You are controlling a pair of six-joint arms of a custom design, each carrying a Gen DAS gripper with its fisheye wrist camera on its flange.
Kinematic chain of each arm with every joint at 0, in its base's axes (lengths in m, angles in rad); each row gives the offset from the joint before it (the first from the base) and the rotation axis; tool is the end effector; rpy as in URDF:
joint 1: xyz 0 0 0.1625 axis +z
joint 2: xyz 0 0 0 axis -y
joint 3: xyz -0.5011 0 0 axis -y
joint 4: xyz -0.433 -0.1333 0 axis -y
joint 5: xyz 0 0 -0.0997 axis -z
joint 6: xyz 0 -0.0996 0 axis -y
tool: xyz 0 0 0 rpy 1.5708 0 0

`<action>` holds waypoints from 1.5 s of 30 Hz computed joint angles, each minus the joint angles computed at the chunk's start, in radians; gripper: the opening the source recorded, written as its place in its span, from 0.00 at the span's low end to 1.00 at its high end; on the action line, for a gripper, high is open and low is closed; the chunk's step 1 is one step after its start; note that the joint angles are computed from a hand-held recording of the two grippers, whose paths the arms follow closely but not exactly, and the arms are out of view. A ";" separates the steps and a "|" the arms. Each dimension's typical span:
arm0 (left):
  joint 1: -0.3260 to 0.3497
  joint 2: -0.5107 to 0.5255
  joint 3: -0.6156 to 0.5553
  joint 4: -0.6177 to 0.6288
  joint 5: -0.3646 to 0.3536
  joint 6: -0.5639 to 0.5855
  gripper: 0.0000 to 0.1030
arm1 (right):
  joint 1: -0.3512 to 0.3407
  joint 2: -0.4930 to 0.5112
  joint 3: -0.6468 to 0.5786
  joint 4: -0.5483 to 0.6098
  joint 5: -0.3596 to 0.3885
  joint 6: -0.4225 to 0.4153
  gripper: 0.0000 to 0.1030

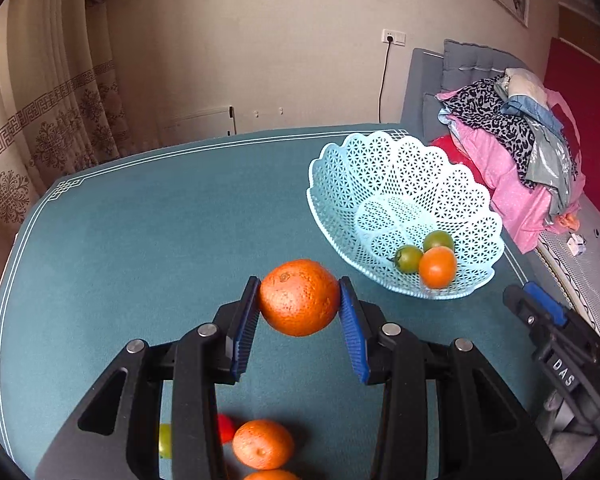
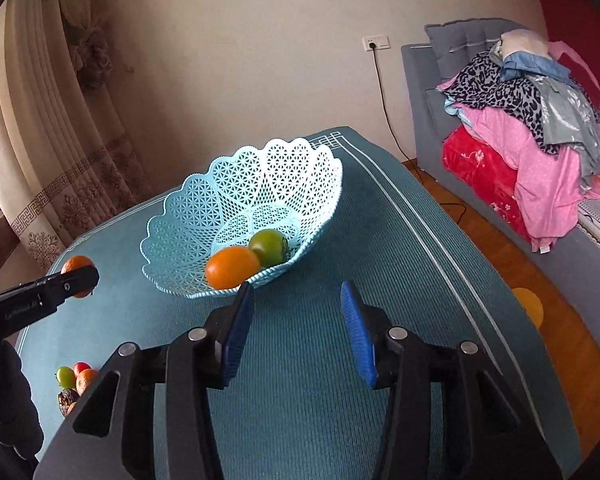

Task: Organize fruits
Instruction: 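Release the oval orange fruit into the basket with the right tool while the left tool drops the tangerine in, then grasp a red tomato with the right tool while the left tool returns toward the pile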

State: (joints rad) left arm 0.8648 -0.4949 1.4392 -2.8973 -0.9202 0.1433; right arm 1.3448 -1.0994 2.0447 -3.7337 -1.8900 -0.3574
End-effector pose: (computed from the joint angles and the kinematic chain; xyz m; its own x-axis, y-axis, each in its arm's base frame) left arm -0.3827 -0.7473 0.0134 -0.6584 0.4417 -0.6095 0.7032 0.6496 -0.2889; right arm -0.0360 -0.6118 0.3188 -0.8322 0.3502 0.4299 -0.2280 0.4906 -0.8410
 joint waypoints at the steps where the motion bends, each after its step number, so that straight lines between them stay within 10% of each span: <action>1: -0.002 0.010 -0.016 0.006 -0.006 0.003 0.39 | -0.003 -0.001 0.001 0.006 0.003 0.004 0.44; 15: -0.001 0.125 -0.197 0.092 -0.046 0.024 0.41 | -0.004 0.017 0.010 -0.003 -0.004 -0.025 0.48; 19: -0.002 0.130 -0.201 0.060 -0.031 0.019 0.77 | -0.005 0.017 0.010 -0.003 -0.004 -0.023 0.48; 45: 0.018 -0.011 -0.002 -0.052 0.091 -0.041 0.90 | 0.021 0.029 0.027 0.000 -0.043 -0.068 0.53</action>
